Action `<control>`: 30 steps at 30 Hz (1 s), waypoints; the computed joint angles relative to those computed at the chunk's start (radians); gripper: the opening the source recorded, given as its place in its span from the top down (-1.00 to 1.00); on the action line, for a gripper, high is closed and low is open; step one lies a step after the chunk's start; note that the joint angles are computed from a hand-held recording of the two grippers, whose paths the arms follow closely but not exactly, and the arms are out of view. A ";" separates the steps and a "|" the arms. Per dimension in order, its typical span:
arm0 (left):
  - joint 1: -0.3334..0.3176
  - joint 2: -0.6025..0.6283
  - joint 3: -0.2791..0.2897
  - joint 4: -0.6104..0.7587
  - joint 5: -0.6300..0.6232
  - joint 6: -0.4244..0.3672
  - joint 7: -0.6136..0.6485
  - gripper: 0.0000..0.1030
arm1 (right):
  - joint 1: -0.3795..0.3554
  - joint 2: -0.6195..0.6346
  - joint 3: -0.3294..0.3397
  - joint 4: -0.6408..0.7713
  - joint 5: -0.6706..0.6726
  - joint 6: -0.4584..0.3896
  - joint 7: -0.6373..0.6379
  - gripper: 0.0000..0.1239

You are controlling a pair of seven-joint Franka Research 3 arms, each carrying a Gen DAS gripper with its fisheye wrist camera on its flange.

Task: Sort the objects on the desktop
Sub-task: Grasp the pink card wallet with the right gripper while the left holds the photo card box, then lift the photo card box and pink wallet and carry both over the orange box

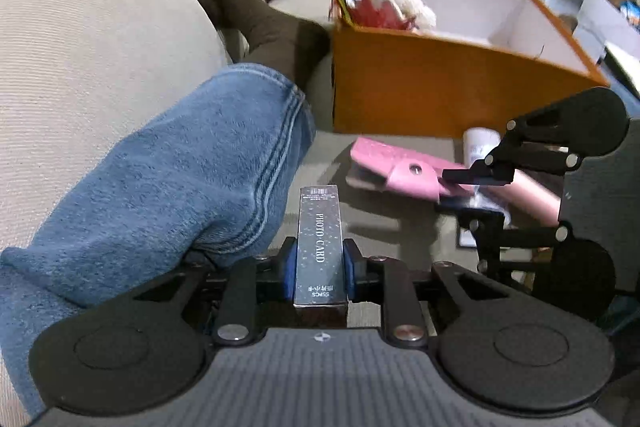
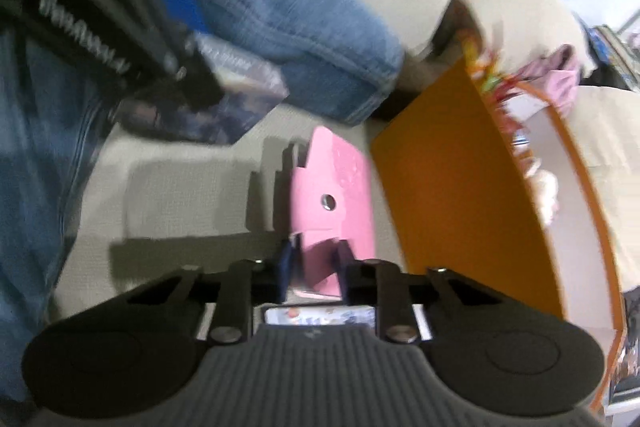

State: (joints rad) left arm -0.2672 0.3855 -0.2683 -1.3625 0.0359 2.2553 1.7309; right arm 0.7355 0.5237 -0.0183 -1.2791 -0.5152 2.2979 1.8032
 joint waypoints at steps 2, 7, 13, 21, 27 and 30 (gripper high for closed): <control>0.010 -0.007 -0.006 -0.001 -0.024 0.002 0.005 0.49 | -0.007 -0.023 -0.004 -0.012 0.013 0.019 0.044 0.77; 0.000 0.030 -0.010 0.090 -0.035 -0.075 0.006 0.49 | -0.088 -0.067 0.050 -0.012 0.206 0.066 0.087 0.78; -0.018 0.137 -0.011 0.251 -0.059 -0.189 0.008 0.49 | -0.121 0.003 0.049 0.122 0.357 0.046 0.180 0.81; -0.029 0.204 0.003 0.309 -0.060 -0.131 -0.092 0.49 | -0.104 0.174 -0.014 0.301 0.365 0.123 0.334 0.95; -0.025 0.181 -0.001 0.245 -0.057 -0.054 -0.131 0.50 | -0.092 0.173 -0.033 0.261 0.361 0.211 0.373 0.80; -0.027 0.220 -0.015 0.303 -0.084 -0.053 -0.155 0.50 | -0.087 0.161 -0.041 0.227 0.363 0.251 0.422 0.75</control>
State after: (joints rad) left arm -0.2944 0.6058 -0.2833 -1.0592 -0.0486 2.2027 1.5757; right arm 0.6482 0.6849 -0.0596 -1.0521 -0.1523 2.5485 2.2256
